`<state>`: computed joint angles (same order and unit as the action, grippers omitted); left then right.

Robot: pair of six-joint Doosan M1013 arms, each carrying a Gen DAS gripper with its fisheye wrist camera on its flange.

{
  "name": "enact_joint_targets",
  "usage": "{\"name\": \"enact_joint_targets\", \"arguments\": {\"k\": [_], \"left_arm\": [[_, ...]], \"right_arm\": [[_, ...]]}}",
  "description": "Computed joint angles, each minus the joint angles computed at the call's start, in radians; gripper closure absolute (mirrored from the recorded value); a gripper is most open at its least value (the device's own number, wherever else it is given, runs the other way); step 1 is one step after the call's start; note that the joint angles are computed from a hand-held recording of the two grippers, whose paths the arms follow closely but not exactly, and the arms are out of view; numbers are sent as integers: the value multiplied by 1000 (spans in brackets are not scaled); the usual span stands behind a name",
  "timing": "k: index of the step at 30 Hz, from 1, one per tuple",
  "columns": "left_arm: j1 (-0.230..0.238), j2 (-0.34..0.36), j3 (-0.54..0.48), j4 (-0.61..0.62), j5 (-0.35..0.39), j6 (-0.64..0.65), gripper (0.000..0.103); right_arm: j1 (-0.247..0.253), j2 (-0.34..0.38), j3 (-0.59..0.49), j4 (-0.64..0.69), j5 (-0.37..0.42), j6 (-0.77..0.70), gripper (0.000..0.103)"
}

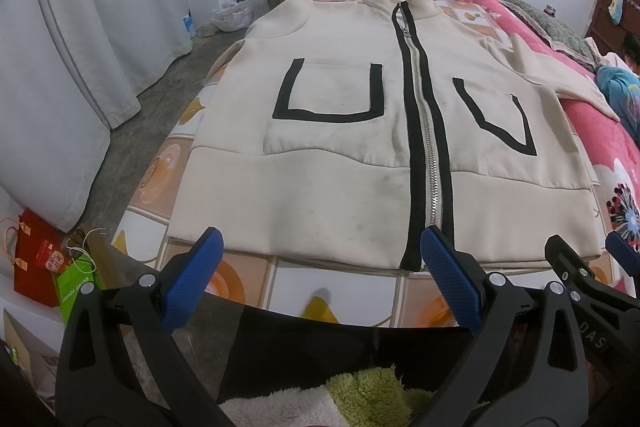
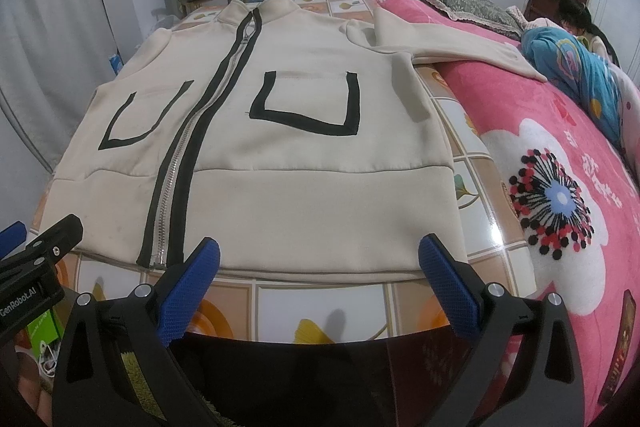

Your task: Fold large clothes

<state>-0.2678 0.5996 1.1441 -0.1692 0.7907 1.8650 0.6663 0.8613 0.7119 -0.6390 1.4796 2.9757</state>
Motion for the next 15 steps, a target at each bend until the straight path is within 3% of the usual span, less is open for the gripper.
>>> {"name": "enact_joint_targets", "arguments": {"k": [7,15], "left_arm": [[4,11,-16,14,8,-9,7],[3,78,-87,59,44,-7,7]], "right_arm": [[-2,-6,8,3,-11,2,6],[-24,-50,106,1,-74,62,6]]}}
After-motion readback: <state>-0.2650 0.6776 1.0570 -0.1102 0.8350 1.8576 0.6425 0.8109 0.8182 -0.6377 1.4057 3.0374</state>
